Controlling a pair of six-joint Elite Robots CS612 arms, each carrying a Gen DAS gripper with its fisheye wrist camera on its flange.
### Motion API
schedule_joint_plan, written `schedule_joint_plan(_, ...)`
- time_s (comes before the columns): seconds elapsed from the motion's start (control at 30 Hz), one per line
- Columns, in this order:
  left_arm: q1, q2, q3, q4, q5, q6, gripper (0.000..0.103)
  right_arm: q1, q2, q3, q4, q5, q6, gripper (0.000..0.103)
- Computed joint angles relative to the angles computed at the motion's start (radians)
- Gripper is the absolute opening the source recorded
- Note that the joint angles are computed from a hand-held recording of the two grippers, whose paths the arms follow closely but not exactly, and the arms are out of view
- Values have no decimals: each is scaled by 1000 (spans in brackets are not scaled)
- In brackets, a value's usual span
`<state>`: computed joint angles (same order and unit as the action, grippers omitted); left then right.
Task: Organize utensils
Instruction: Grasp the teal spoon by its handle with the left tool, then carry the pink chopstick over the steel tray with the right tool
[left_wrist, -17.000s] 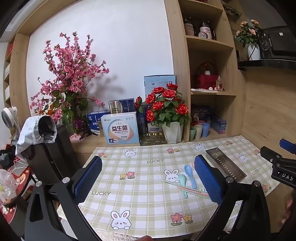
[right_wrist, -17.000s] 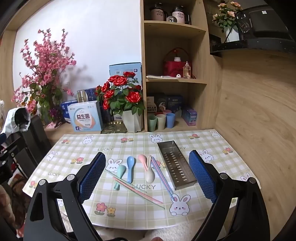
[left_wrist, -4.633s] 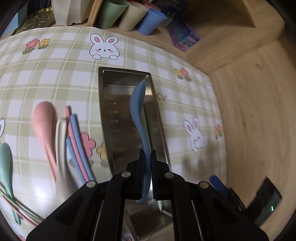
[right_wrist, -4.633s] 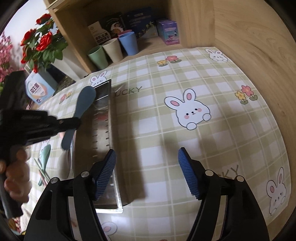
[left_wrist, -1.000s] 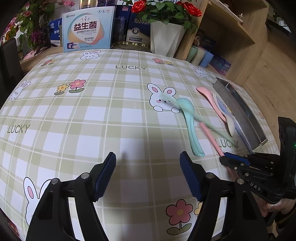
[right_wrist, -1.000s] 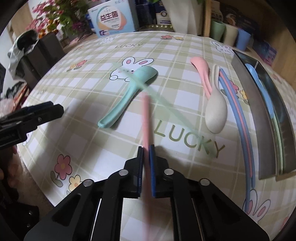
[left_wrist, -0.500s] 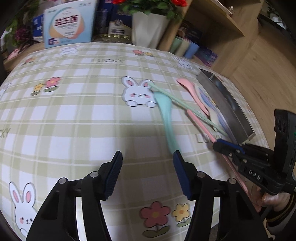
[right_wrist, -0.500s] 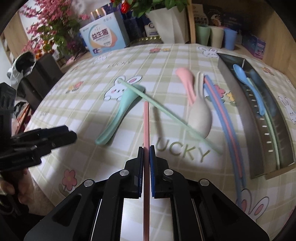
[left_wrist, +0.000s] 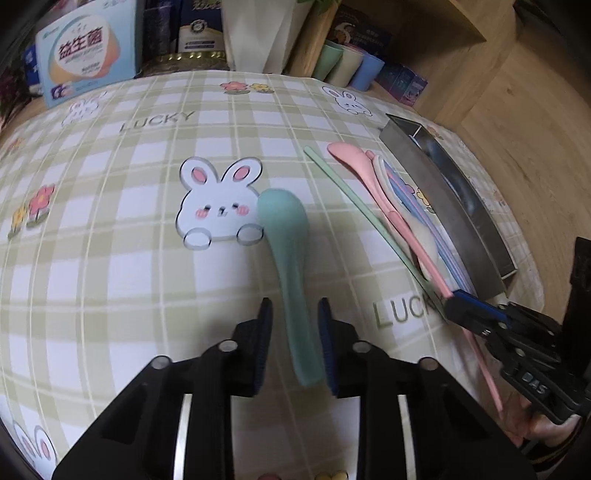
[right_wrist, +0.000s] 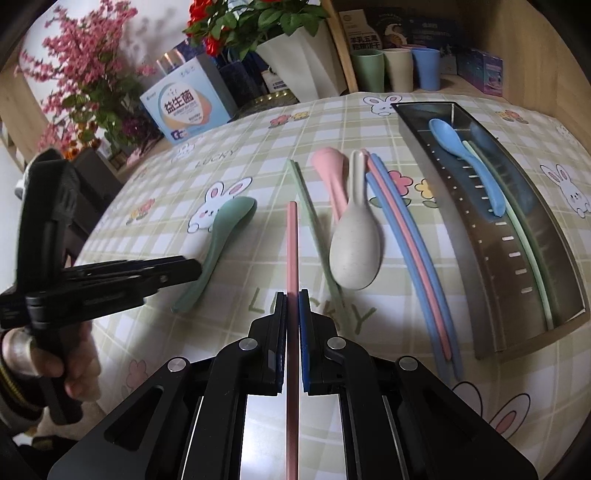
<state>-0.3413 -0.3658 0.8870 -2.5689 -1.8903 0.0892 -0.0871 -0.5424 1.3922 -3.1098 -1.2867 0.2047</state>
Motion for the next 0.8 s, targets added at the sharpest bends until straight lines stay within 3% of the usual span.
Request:
schedule_joint_plan(0.23,-10,36,-77,64,47,-2,20,-14,0,8,-31,26,15,6)
schedule_joint_plan(0.57,-25,38,-66,13,112,16,21,-25,5,8,-49,46,36,6)
schedule_joint_plan(0.8,-48,21,-19,-53,214,14,21,-27,5,11,-57,51,48,6)
